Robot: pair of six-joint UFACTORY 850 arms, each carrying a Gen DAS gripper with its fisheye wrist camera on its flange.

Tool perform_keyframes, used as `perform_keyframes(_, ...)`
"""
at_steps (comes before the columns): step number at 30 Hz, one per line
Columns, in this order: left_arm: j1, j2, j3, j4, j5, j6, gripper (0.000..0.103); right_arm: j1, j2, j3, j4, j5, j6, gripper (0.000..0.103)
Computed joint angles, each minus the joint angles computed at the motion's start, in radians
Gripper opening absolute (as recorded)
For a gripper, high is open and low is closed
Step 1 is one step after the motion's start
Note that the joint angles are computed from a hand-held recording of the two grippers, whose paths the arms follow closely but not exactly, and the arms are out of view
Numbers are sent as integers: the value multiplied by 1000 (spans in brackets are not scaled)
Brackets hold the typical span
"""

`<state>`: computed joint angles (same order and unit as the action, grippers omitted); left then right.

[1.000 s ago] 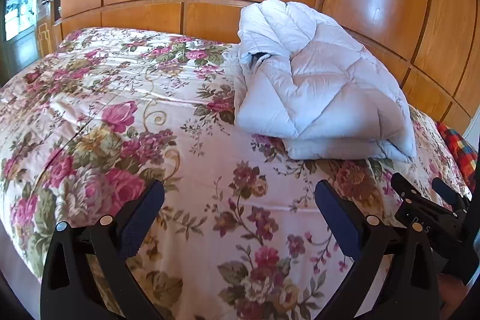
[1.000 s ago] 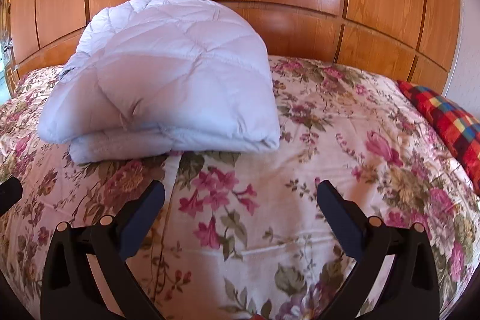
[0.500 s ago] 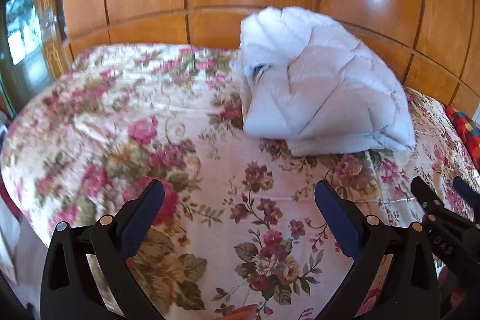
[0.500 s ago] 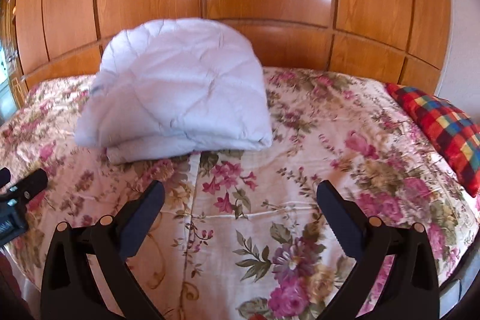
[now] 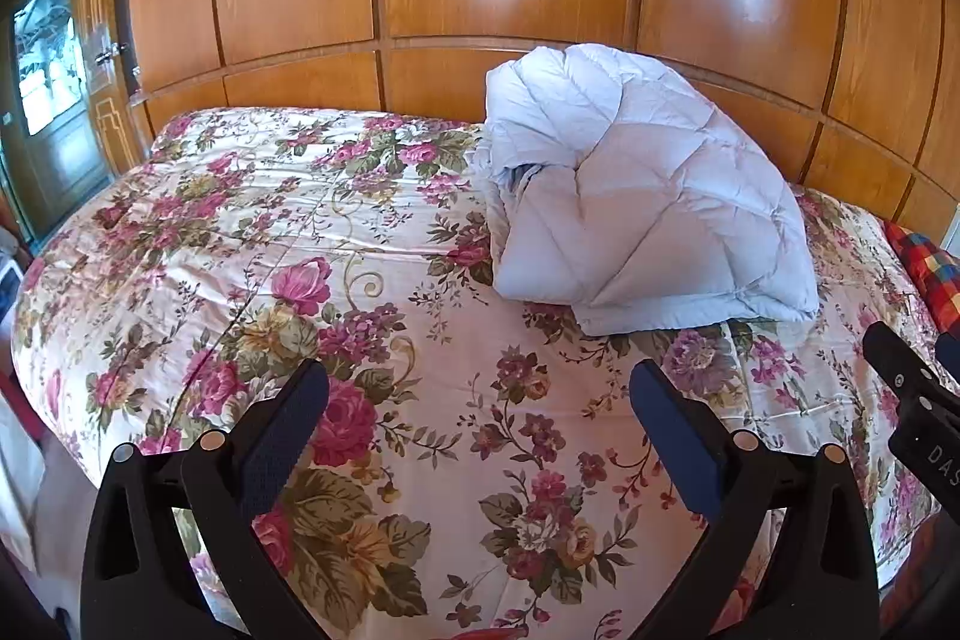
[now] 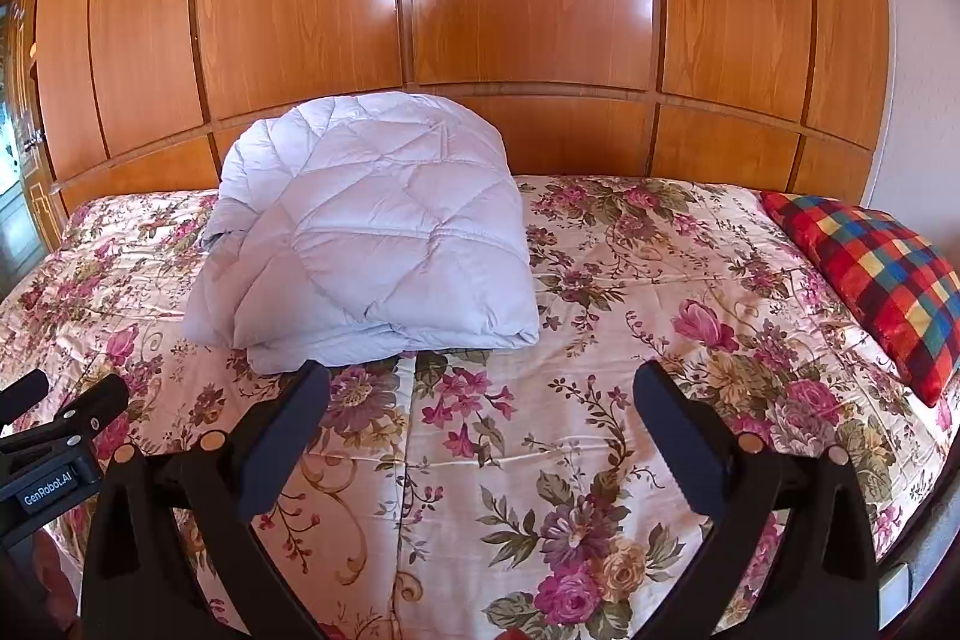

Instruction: Fold small clothes

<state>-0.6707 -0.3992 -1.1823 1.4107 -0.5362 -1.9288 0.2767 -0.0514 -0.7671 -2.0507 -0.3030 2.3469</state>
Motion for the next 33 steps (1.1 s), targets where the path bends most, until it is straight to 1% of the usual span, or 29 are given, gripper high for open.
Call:
perform_keyframes(4,-1,4,1,7,4,-4,99,2,0,2,2,-5,-7,101)
perform_keyframes(15,11,4,-5,-37,32,24,99,2,-6,0,-8,5,-2,101)
perform_keyframes(26,11,-1,-9,-48,29,27,99,3,-8,-1,-9,9,-4,101)
perform_keyframes(33,7,-1,-5,-25,16,5,99,3,-11,-3,-10,13,-3,101)
